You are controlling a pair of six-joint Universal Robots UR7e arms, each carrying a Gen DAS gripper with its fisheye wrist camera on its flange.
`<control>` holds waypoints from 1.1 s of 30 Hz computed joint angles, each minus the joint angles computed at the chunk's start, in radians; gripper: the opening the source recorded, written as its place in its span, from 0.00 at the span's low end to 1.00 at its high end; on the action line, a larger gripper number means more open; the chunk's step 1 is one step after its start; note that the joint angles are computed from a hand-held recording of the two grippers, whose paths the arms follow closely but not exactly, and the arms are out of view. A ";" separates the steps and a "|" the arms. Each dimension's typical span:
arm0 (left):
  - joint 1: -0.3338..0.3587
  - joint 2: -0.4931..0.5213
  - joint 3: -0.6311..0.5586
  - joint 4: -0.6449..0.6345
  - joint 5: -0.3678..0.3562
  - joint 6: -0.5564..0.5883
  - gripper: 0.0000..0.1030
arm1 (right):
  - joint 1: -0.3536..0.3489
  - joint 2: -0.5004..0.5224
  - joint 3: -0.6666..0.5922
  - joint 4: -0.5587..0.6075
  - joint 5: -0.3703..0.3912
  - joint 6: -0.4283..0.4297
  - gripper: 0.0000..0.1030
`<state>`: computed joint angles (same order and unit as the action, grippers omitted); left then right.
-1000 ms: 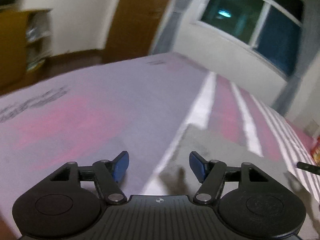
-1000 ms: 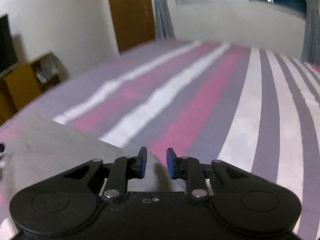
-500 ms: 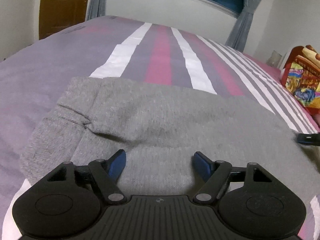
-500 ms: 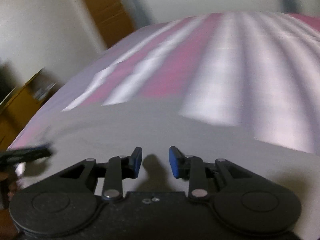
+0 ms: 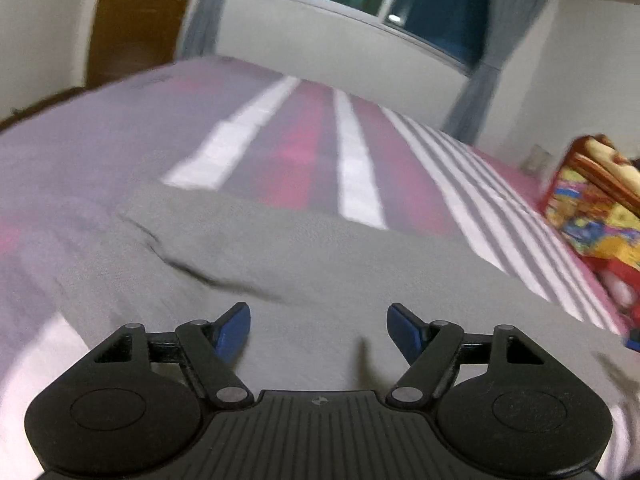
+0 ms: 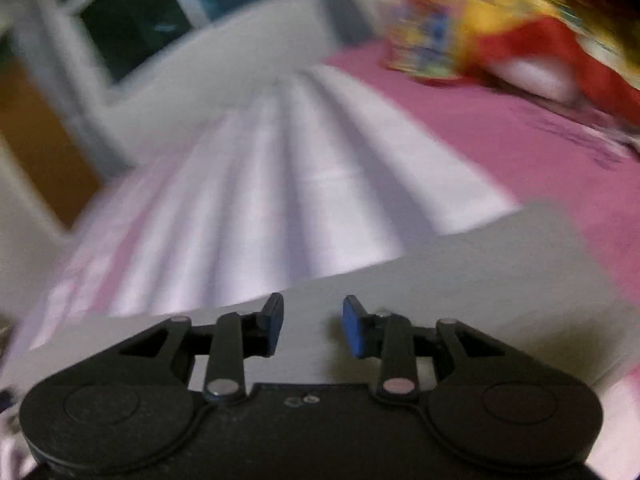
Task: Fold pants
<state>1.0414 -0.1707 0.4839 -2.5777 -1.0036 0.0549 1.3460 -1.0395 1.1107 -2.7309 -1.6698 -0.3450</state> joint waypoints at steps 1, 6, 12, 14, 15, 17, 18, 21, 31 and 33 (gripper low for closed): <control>-0.002 -0.010 0.028 0.009 -0.001 0.000 0.72 | 0.010 -0.008 0.040 0.005 0.046 -0.013 0.34; -0.010 -0.009 0.073 0.036 0.072 0.029 0.72 | 0.047 0.024 0.103 0.088 0.100 -0.048 0.36; 0.001 -0.030 0.060 0.093 0.118 -0.012 0.72 | 0.008 -0.005 0.118 0.060 -0.060 0.095 0.24; 0.006 -0.047 0.088 0.073 0.119 -0.021 0.72 | -0.030 -0.046 0.140 0.015 -0.058 0.133 0.23; 0.010 -0.057 0.106 0.056 0.113 -0.025 0.72 | -0.050 -0.063 0.139 0.007 -0.047 0.171 0.20; 0.011 -0.060 0.120 0.041 0.116 -0.022 0.72 | -0.098 -0.094 0.147 -0.045 -0.045 0.216 0.19; 0.009 -0.058 0.121 0.040 0.127 -0.012 0.72 | -0.119 -0.104 0.146 -0.070 -0.057 0.231 0.11; 0.003 -0.056 0.121 0.046 0.147 -0.009 0.72 | -0.168 -0.138 0.142 -0.107 -0.059 0.328 0.05; -0.002 -0.035 0.090 0.066 0.170 -0.031 0.75 | -0.273 -0.248 0.322 -0.320 0.166 0.562 0.40; -0.003 -0.031 0.083 0.073 0.174 -0.035 0.76 | -0.289 -0.241 0.301 -0.289 0.226 0.610 0.40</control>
